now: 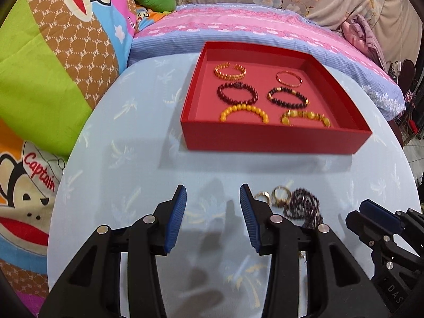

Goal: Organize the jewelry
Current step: 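Withdraw both tools toward the rings and dark beaded strand on the table, then close the right tool on the dark beaded strand, then grasp a gold ring with the left tool while the right tool holds the strand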

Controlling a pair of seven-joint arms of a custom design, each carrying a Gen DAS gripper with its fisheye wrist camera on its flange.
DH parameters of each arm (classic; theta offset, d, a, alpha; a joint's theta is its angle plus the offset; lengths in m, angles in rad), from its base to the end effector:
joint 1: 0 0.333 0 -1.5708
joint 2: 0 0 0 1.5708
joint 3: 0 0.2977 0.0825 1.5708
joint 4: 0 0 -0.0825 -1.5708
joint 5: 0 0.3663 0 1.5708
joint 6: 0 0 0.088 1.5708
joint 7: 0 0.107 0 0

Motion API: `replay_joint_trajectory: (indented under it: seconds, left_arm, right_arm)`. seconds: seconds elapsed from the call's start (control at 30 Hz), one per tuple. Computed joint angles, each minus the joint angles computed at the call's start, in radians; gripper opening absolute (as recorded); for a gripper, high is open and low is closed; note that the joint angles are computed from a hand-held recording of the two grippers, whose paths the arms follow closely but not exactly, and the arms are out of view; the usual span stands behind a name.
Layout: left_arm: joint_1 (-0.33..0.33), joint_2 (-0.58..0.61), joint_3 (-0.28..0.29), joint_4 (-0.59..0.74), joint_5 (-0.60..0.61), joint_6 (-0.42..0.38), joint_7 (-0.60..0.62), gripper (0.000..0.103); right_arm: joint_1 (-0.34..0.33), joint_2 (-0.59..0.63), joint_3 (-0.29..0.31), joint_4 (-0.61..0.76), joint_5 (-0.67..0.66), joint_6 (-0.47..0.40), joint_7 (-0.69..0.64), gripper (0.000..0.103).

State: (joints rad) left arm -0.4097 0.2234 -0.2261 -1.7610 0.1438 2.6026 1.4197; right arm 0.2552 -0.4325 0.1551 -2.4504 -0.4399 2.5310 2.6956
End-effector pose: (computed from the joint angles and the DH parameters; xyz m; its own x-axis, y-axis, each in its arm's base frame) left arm 0.5264 -0.3774 0.5005 -0.5353 -0.8446 0.0062 -0.6857 0.4303 -0.5871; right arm 0.4051 0.1862 0.5003 -0.3479 -0.9230 -0.1646 -0.7320 0.3771 -0.5674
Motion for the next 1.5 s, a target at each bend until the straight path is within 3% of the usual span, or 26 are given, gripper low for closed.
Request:
replay_joint_trajectory:
  seconds: [0.6,0.7,0.8,0.87,1.17,1.5]
  left_arm:
    - [0.018,-0.054,-0.017,-0.099,-0.034,0.0,0.015,0.04]
    - [0.018,-0.051,-0.017,-0.096,-0.035,-0.002,0.016,0.04]
    - [0.016,-0.05,-0.017,-0.096,-0.035,-0.004,0.016,0.04]
    - [0.015,-0.047,-0.018,-0.091,-0.036,-0.008,0.017,0.04]
    - [0.017,-0.037,-0.03,-0.072,-0.088,-0.022,0.061,0.04]
    - [-0.003,0.001,-0.055,-0.015,-0.183,-0.026,0.153,0.04]
  right_arm:
    - [0.028,0.078,0.004,0.024,0.004,0.015,0.001,0.023]
    - [0.029,0.088,-0.002,0.026,0.007,0.03,-0.003,0.02]
    - [0.034,0.098,-0.013,0.025,0.025,0.044,-0.02,0.008]
    - [0.031,0.095,-0.011,0.022,0.023,0.046,-0.019,0.004]
    - [-0.006,0.02,0.012,-0.015,-0.042,0.023,0.066,0.004]
    - [-0.028,-0.061,-0.002,-0.073,-0.025,0.014,0.094,0.004]
